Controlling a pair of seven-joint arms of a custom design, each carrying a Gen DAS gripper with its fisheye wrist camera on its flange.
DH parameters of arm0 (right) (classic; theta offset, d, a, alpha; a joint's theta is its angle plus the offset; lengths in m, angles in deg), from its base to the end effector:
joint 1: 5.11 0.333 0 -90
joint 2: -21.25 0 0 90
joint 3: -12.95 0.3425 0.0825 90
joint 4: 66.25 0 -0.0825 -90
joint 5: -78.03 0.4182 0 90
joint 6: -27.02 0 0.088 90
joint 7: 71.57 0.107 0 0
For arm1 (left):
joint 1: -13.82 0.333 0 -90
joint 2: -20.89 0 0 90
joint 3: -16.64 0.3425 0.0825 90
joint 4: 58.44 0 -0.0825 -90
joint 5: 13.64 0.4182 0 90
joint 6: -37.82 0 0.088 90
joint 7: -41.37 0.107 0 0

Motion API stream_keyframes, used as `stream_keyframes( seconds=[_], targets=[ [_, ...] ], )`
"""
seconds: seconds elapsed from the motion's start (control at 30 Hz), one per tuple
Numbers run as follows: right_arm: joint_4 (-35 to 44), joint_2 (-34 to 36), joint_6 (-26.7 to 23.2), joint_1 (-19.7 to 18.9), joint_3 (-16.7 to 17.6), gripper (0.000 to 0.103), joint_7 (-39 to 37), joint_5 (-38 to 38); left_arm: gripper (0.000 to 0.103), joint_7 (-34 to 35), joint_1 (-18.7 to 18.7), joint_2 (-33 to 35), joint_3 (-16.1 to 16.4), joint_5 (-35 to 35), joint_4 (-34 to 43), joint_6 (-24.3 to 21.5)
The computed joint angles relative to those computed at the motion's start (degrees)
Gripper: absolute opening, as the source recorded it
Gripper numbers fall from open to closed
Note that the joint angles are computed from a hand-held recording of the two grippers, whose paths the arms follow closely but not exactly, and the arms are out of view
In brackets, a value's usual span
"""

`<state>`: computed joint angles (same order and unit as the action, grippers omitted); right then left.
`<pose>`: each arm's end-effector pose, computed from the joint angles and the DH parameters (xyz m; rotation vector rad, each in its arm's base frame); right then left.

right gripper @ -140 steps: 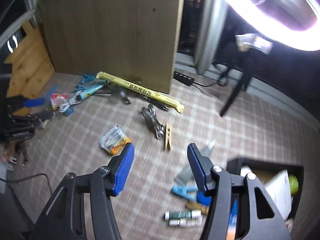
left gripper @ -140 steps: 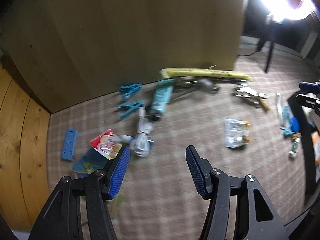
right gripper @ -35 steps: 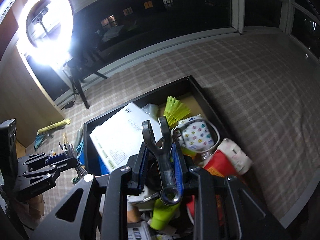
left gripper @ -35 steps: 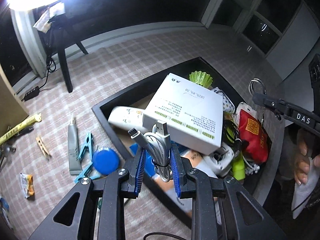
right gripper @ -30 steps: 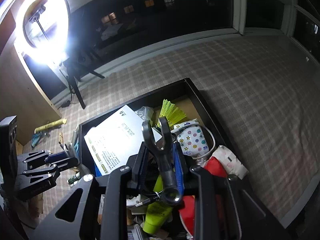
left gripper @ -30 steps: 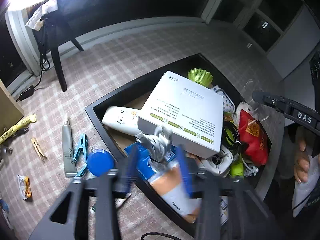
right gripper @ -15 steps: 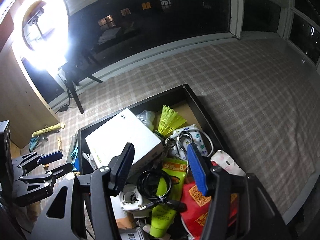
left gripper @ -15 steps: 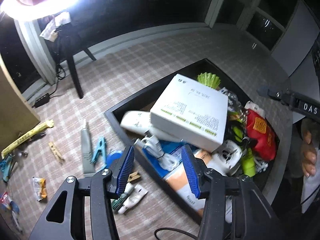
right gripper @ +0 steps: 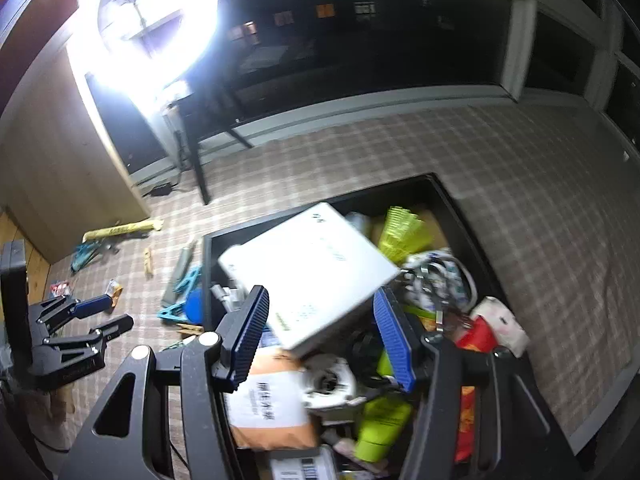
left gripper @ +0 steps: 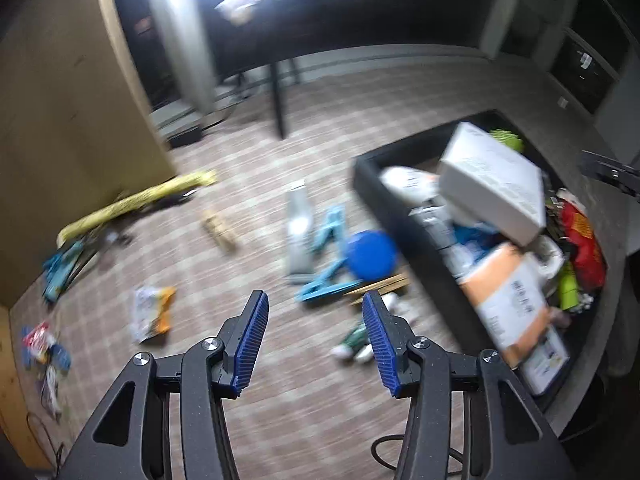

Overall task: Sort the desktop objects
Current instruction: 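Open both grippers over the bin and withdraw them, then grasp the wooden clothespin with the right gripper while the left gripper reaches the snack packet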

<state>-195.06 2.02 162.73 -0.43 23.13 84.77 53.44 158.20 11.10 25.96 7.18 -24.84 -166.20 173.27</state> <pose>0.4963 0.1353 0.5622 -1.1838 2.3951 -0.6257 0.6376 -0.1369 0.5167 -1.3906 2.5287 -0.5582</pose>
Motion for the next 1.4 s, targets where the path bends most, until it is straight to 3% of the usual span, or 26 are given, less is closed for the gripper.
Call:
stream_keyframes(
  seconds=[0.2, 0.43, 0.77, 1.03, 1.23, 1.4],
  targets=[
    [6.6, 7.2, 0.5, 2.3, 0.0, 0.054, -2.5, -0.6, 0.047, -1.5, 2.3, -0.3, 2.1, 2.9, -1.0, 1.5],
    [16.2, 16.6, -0.1, 7.1, -2.6, 0.054, -6.6, -0.7, 0.047, -4.5, 4.9, 2.1, 3.4, 7.1, 0.5, 2.4],
    [36.4, 35.5, -0.8, 12.9, -7.3, 0.054, -20.6, 9.3, 0.047, -7.7, 7.0, 8.0, 2.9, 7.7, 4.5, 0.4],
    [53.3, 50.8, -6.5, 15.1, -10.4, 0.054, -28.5, 17.8, 0.054, -11.6, 7.3, 13.1, 2.1, 10.2, 8.2, -0.4],
    [63.5, 59.0, -11.3, 16.3, -12.5, 0.054, -30.8, 19.8, 0.055, -13.4, 7.7, 15.3, 1.5, 10.3, 9.7, 0.8],
    [69.3, 63.2, -14.2, 16.9, -13.4, 0.046, -32.2, 20.1, 0.057, -12.5, 8.3, 15.3, 0.9, 9.7, 8.8, 3.0]
  ],
)
